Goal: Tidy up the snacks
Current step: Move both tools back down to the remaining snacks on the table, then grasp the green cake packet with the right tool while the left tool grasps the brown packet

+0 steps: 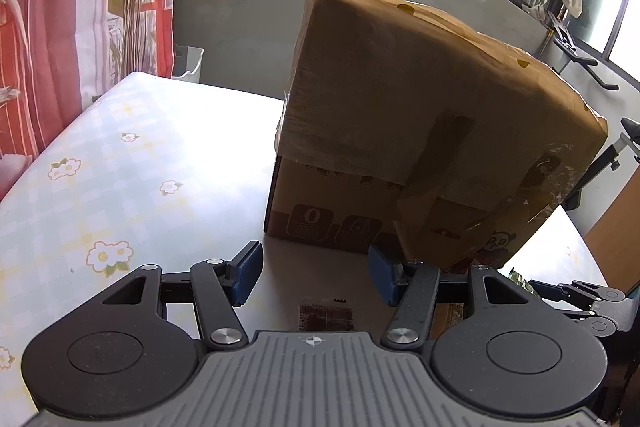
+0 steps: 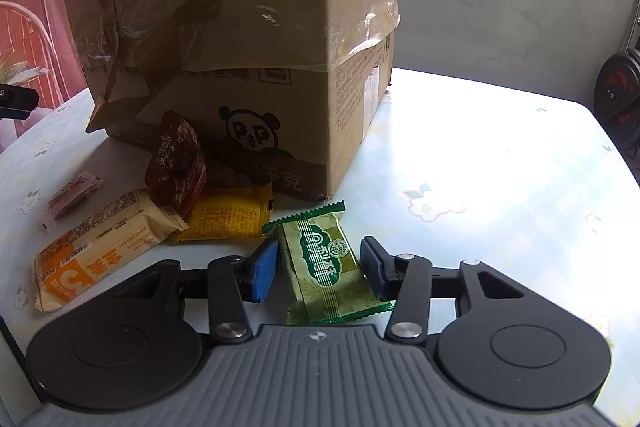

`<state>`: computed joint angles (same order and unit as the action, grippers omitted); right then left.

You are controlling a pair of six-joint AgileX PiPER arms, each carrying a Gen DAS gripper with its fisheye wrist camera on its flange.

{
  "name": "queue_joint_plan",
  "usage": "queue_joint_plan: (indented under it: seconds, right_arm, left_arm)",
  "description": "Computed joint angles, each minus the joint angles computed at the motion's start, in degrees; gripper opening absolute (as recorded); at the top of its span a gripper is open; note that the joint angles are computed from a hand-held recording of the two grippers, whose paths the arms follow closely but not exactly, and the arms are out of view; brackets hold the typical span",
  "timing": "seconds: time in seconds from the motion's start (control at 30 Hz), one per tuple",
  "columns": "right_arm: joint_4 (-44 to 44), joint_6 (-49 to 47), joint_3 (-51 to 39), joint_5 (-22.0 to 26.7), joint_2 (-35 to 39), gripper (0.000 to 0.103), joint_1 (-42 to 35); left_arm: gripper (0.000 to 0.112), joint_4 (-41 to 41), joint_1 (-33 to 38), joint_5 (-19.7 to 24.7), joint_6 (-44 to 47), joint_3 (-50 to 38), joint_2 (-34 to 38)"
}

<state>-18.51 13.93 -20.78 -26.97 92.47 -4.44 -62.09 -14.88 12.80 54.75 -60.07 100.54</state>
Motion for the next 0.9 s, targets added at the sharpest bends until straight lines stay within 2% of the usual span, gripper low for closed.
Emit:
queue_joint_plan:
  seconds: [0.13,0.33,0.5,0.9]
  right_arm:
    - [12.7,-11.6,2.6,-3.2,0.1,0.048,4.4]
    - [21.6,-18.5,4.8,-6.7,0.0,0.045,8.2]
    - [14.4,-13.1,4.4,-6.5,0.3,0.045,5.0]
    - [15.1,-13.8,4.9,-7.2,0.2,0.043,5.5]
  left_arm:
    - [0.061,-0.4,-0.3,-0.4,0.3,0.2,0.8]
    - [0.061,-2.3,-0.9,-1.0,2.2,1.5,1.5]
    - [0.061,-3.1,-1.7,-1.0,3.4,2.3,2.3]
    - [0.061,4.1,-3.1,0.3,-1.5,2.1,5.4]
